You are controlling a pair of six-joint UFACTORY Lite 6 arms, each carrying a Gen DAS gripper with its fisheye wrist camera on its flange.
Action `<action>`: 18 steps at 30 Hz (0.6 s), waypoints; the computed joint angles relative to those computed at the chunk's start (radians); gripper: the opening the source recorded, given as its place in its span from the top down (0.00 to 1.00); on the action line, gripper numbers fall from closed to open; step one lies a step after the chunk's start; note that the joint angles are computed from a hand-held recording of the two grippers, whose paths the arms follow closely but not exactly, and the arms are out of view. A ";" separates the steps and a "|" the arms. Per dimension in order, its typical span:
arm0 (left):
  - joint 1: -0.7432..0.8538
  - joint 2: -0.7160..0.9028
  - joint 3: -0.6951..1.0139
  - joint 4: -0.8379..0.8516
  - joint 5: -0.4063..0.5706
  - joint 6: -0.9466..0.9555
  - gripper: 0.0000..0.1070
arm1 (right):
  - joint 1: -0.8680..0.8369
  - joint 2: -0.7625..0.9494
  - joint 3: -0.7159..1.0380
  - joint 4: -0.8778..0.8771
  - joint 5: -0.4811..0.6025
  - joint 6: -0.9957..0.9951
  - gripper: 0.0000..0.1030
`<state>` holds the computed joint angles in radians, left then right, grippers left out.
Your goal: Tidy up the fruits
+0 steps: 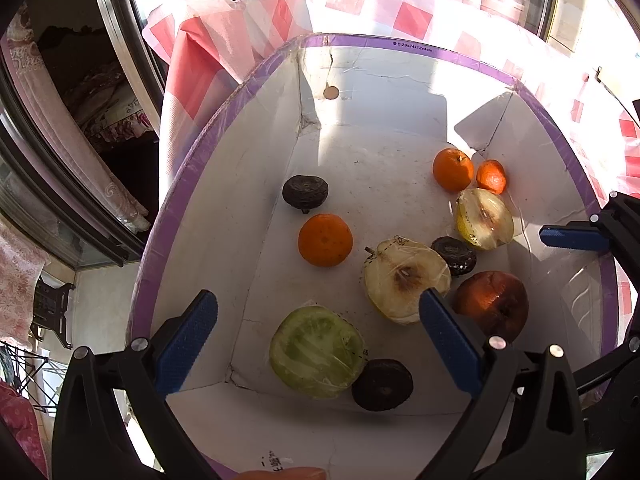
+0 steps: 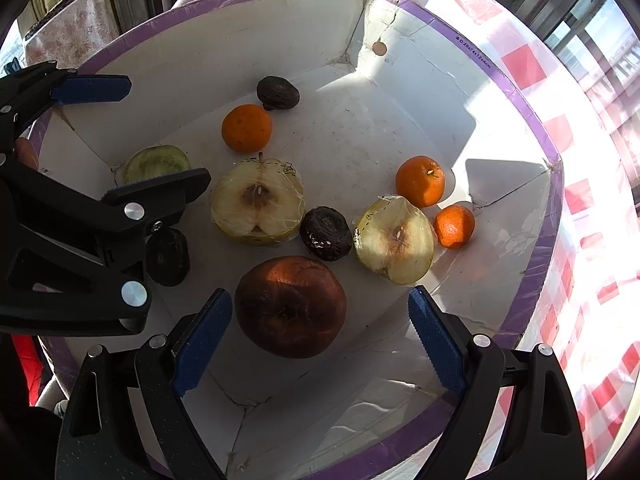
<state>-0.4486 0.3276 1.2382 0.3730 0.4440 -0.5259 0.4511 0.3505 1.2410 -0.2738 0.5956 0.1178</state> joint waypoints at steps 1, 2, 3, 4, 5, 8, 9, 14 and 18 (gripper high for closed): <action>0.000 0.000 0.000 0.000 0.000 -0.001 0.06 | 0.000 0.000 0.000 0.000 0.000 0.000 0.16; 0.000 0.002 0.002 -0.002 -0.002 0.001 0.06 | 0.000 0.000 0.001 0.000 0.000 0.000 0.16; 0.001 0.001 0.001 -0.004 -0.003 0.005 0.06 | 0.000 0.000 0.001 0.000 0.000 0.000 0.16; 0.002 0.002 0.001 -0.005 -0.004 0.006 0.06 | -0.001 0.000 0.000 0.000 0.000 -0.001 0.16; 0.001 0.002 0.001 -0.005 -0.003 0.006 0.06 | -0.001 -0.001 -0.001 0.000 0.000 -0.002 0.16; 0.000 0.001 0.000 -0.003 -0.003 0.003 0.06 | -0.002 -0.001 -0.001 0.001 0.000 -0.004 0.16; 0.001 0.001 0.000 -0.004 -0.004 0.004 0.06 | -0.003 -0.001 -0.001 0.002 0.000 -0.005 0.16; 0.002 0.002 0.001 -0.005 -0.004 0.007 0.06 | -0.005 -0.004 -0.004 0.000 0.000 -0.007 0.16; 0.001 0.001 -0.002 -0.003 -0.005 0.004 0.06 | -0.005 -0.004 -0.005 -0.004 0.000 -0.005 0.16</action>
<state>-0.4473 0.3282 1.2366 0.3696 0.4389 -0.5222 0.4458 0.3464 1.2361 -0.2780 0.5954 0.1133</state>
